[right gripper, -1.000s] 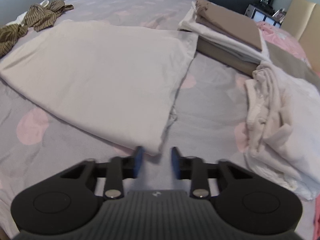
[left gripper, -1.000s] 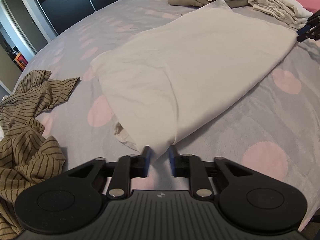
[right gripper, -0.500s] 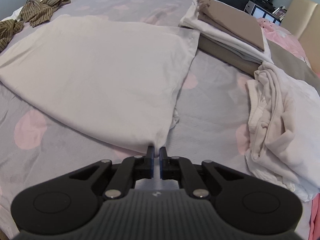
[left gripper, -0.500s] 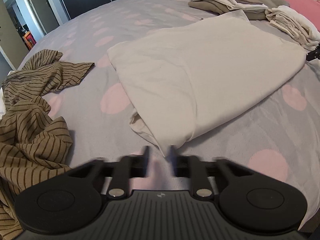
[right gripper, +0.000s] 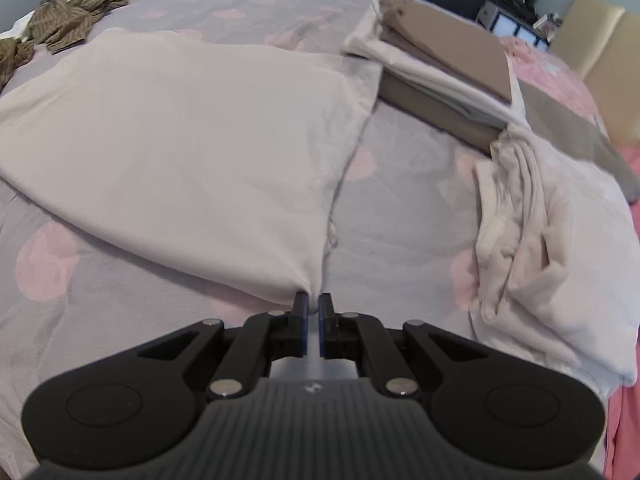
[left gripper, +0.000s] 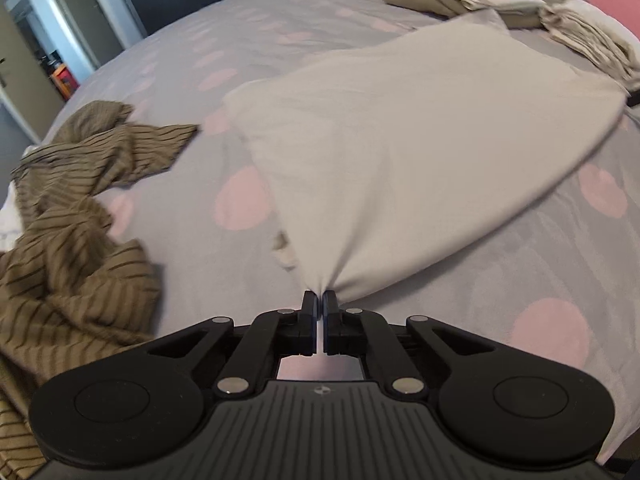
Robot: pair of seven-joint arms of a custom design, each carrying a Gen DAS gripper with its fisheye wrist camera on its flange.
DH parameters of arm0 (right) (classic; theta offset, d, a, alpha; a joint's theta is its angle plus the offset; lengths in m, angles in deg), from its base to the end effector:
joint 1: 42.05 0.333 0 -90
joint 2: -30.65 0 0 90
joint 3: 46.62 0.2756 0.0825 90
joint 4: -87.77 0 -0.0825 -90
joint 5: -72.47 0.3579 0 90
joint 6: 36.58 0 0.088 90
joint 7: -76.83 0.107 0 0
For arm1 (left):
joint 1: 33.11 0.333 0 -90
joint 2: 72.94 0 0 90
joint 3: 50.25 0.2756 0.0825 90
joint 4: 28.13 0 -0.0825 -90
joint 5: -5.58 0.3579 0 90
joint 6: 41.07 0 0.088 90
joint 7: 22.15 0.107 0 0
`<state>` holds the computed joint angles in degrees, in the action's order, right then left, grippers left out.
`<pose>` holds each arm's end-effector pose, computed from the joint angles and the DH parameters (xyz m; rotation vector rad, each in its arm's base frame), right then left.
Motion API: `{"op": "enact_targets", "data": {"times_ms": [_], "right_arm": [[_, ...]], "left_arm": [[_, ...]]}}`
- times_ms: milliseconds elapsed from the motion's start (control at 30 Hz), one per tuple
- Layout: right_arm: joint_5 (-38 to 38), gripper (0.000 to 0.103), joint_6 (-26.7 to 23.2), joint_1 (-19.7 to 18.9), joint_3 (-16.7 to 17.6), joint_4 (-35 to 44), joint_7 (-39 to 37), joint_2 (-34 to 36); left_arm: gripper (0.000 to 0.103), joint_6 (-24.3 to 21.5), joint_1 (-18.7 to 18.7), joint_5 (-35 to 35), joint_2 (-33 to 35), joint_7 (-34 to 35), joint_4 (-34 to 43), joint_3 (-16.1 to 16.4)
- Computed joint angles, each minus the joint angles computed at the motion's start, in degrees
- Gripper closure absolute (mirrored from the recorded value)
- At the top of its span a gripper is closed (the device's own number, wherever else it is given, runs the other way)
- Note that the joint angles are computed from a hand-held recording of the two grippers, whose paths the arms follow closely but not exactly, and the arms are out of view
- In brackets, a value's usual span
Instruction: Fold clothes
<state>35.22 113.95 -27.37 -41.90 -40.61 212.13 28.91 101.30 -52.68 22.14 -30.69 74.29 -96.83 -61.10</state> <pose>0.4964 0.1903 0.3974 -2.0030 1.8973 -0.7208 0.6588 -0.3381 0.3913 -1.0847 2.4488 -0.5511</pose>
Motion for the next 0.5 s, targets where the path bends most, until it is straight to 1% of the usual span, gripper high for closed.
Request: {"op": "enact_targets", "data": {"times_ms": [67,200,233,300,333,367,400,433,467,500], "right_arm": [[0.82,0.098,-0.08,-0.03,-0.13,-0.12,-0.87,0.29],[4.55,0.098,-1.34,0.43,-0.29,0.6,-4.57,1.03],[5.61,0.097,-1.43,0.46,-0.39,0.5,-5.18,0.74],[6.52,0.097,-2.43,0.47,-0.33,0.28,-5.63,-0.14],[5.62,0.096,-4.66,0.58,0.02,0.74,-5.13,-0.35],[3.2,0.096,-7.29,0.72,0.47,1.15,-4.18,-0.6],[0.89,0.091,-8.31,0.77,0.72,0.86,-3.37,-1.14],[-0.52,0.09,-7.66,0.65,0.74,0.02,-2.79,-1.97],[-1.25,0.088,-6.01,0.43,0.72,-0.97,-2.69,-2.77],[-2.83,0.079,-4.13,0.21,0.95,-1.76,-2.3,-3.29]], "left_arm": [[0.102,-0.06,0.5,-0.71,-0.09,0.28,-0.29,-0.42],[0.101,-1.18,0.13,-0.07,-0.41,2.24,-0.76,-0.44],[0.101,-1.34,-0.24,0.64,-0.75,1.85,-1.06,0.21],[0.101,-1.2,-1.74,4.17,-1.92,0.22,-2.52,2.55],[0.1,-0.47,-1.98,5.44,-2.65,-0.46,-3.61,3.04],[0.099,0.52,-1.99,6.41,-3.4,-1.05,-4.77,3.25],[0.094,1.49,-2.01,7.4,-4.13,-1.66,-5.88,3.48],[0.086,2.89,-1.89,8.17,-4.91,-1.96,-7.2,3.39],[0.082,4.28,-1.79,8.91,-5.36,-1.68,-8.07,3.12],[0.077,5.65,-1.71,9.63,-5.8,-0.83,-9.0,2.71]]}}
